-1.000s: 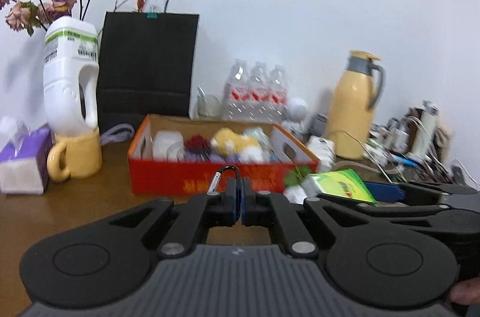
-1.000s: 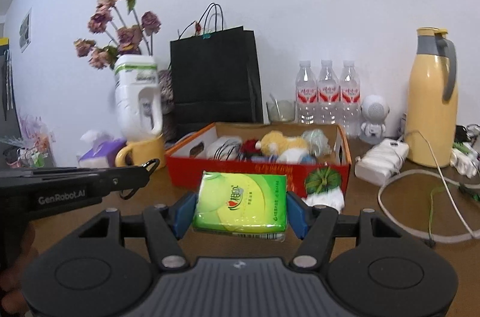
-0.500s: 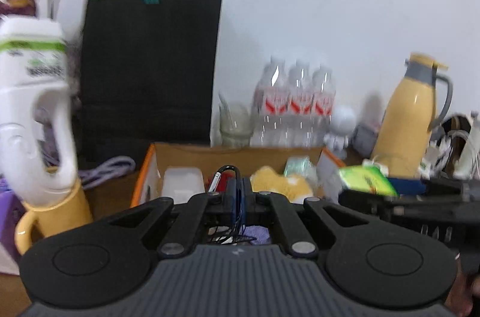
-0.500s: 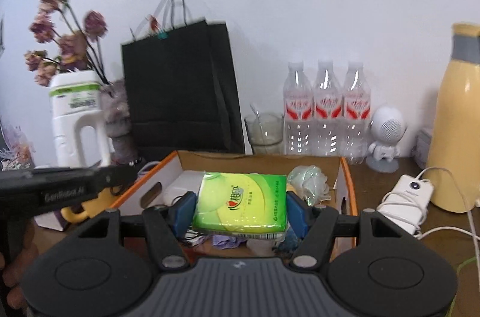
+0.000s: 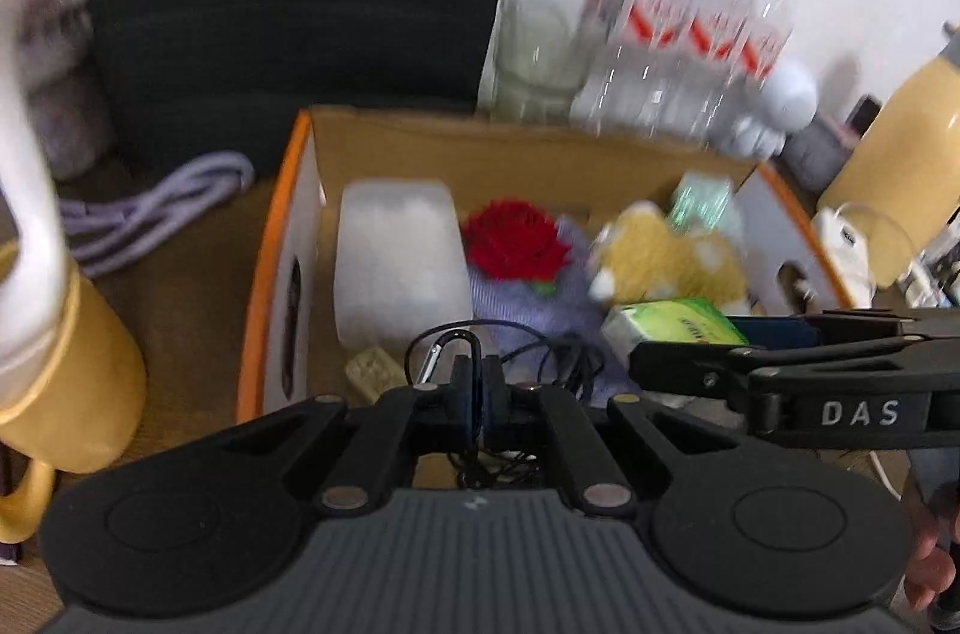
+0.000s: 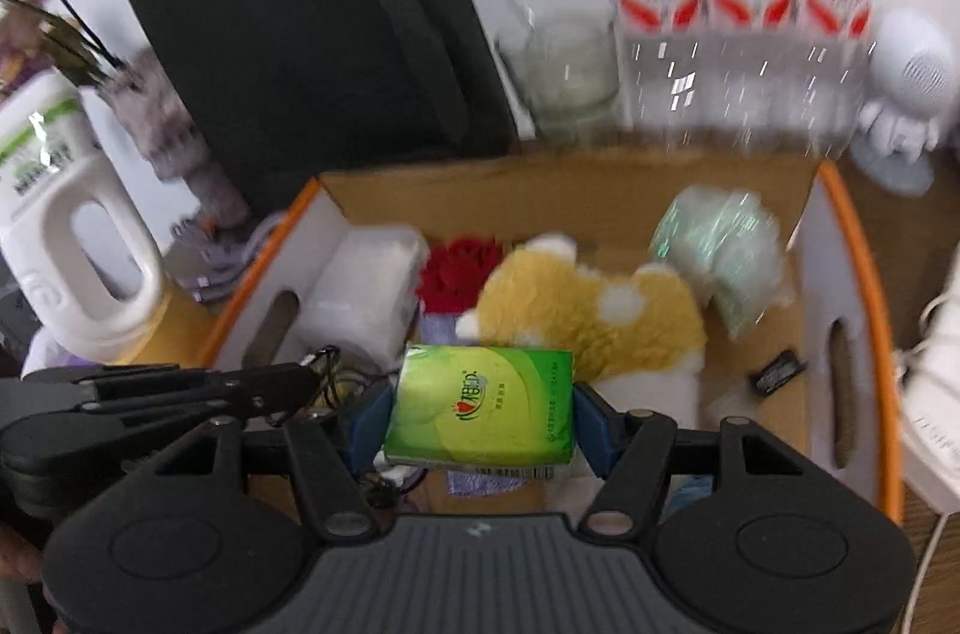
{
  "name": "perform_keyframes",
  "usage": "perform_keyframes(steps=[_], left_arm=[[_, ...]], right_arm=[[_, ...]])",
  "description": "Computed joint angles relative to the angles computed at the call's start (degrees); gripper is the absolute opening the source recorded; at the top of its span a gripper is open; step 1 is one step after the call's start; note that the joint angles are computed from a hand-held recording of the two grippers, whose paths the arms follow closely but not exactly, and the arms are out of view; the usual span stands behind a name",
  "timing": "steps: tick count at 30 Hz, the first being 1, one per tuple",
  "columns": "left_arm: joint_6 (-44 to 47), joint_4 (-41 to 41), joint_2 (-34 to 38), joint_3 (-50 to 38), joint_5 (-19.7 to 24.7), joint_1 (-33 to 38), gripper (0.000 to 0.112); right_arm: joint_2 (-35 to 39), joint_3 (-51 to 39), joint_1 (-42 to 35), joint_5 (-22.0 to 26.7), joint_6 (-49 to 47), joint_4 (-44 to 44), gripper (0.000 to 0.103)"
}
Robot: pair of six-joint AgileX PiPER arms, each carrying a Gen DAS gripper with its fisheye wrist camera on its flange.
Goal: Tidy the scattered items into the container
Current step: 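Carry the carabiner and tissue pack into the box and open both tools, then withdraw both open tools from the box toward the white tissue and packet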
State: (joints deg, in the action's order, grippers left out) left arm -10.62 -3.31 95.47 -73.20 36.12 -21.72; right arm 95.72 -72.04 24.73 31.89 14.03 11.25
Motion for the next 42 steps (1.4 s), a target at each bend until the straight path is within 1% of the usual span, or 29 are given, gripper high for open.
perform_keyframes(steps=[2, 3, 7, 8, 9, 10, 12, 13, 14, 16, 18, 20, 21, 24, 29, 38, 40, 41, 42], left_arm=[[2.14, -2.5, 2.65, -2.69, 3.38, 0.77, 0.004], [1.55, -2.41, 3.7, -3.66, 4.74, 0.83, 0.004], [1.11, -0.84, 5.81, -6.36, 8.72, 0.22, 0.004], [0.94, -0.56, 5.99, -6.97, 9.82, 0.02, 0.004], [0.83, -0.54, 6.26, -7.83, 11.07, -0.02, 0.006], [0.38, -0.5, 6.63, -8.97, 12.85, -0.04, 0.007], [-1.62, -0.15, 7.59, -11.72, 16.78, -0.03, 0.013], [-2.05, -0.09, 7.82, -12.75, 18.2, 0.04, 0.024], [-2.53, -0.11, 7.77, -13.57, 19.32, 0.04, 0.046], [-5.18, 1.8, 7.73, -15.22, 21.36, -0.68, 0.071], [-7.09, 4.29, 6.53, -15.17, 21.72, -1.65, 0.079], [-8.34, 5.99, 6.11, -15.96, 23.2, -2.33, 0.097], [-8.25, 6.0, 5.9, -16.49, 24.16, -2.53, 0.102], [-8.92, 6.23, 4.99, -17.36, 25.53, -3.59, 0.103], [-12.53, 10.48, 2.94, -17.76, 27.11, -6.97, 0.103], [-15.76, 13.66, -1.36, -17.76, 29.37, -10.76, 0.103], [-16.6, 14.76, -2.55, -17.18, 29.37, -11.77, 0.103], [-17.77, 15.88, -3.68, -16.31, 28.73, -12.53, 0.103], [-20.48, 18.18, -5.32, -14.52, 27.16, -13.77, 0.103]], right_arm=[[2.69, -3.06, -0.21, 3.37, 1.22, -0.08, 0.064], [3.86, -4.66, -0.23, 5.24, 2.01, -0.59, 0.065], [7.02, -10.42, -1.02, 12.12, 3.45, -0.55, 0.065], [7.9, -12.58, -0.81, 14.78, 3.62, -1.35, 0.067], [8.36, -13.9, -0.61, 16.65, 3.82, -1.89, 0.071], [8.91, -15.36, -0.57, 18.71, 3.73, -1.95, 0.074], [8.65, -16.54, -0.44, 21.16, 4.72, -2.71, 0.08], [7.98, -16.57, -0.19, 21.84, 5.89, -3.76, 0.081], [7.54, -16.81, -0.2, 22.59, 6.49, -4.4, 0.082], [6.45, -17.0, -0.81, 24.01, 7.21, -5.08, 0.084], [5.33, -16.98, -1.45, 25.71, 8.46, -6.42, 0.088], [4.41, -17.13, -1.75, 27.89, 10.17, -8.41, 0.088], [3.85, -17.08, -1.96, 28.86, 10.76, -9.0, 0.088], [2.21, -16.11, -2.43, 29.67, 12.06, -10.01, 0.088], [-1.52, -13.05, -2.05, 29.48, 13.81, -12.28, 0.088], [-8.11, -10.09, 0.77, 30.52, 16.59, -15.97, 0.088], [-9.37, -9.74, 1.25, 30.88, 17.27, -16.63, 0.088], [-10.28, -9.23, 1.84, 30.72, 18.1, -17.48, 0.088], [-11.23, -8.5, 2.57, 30.25, 19.18, -18.55, 0.088]])
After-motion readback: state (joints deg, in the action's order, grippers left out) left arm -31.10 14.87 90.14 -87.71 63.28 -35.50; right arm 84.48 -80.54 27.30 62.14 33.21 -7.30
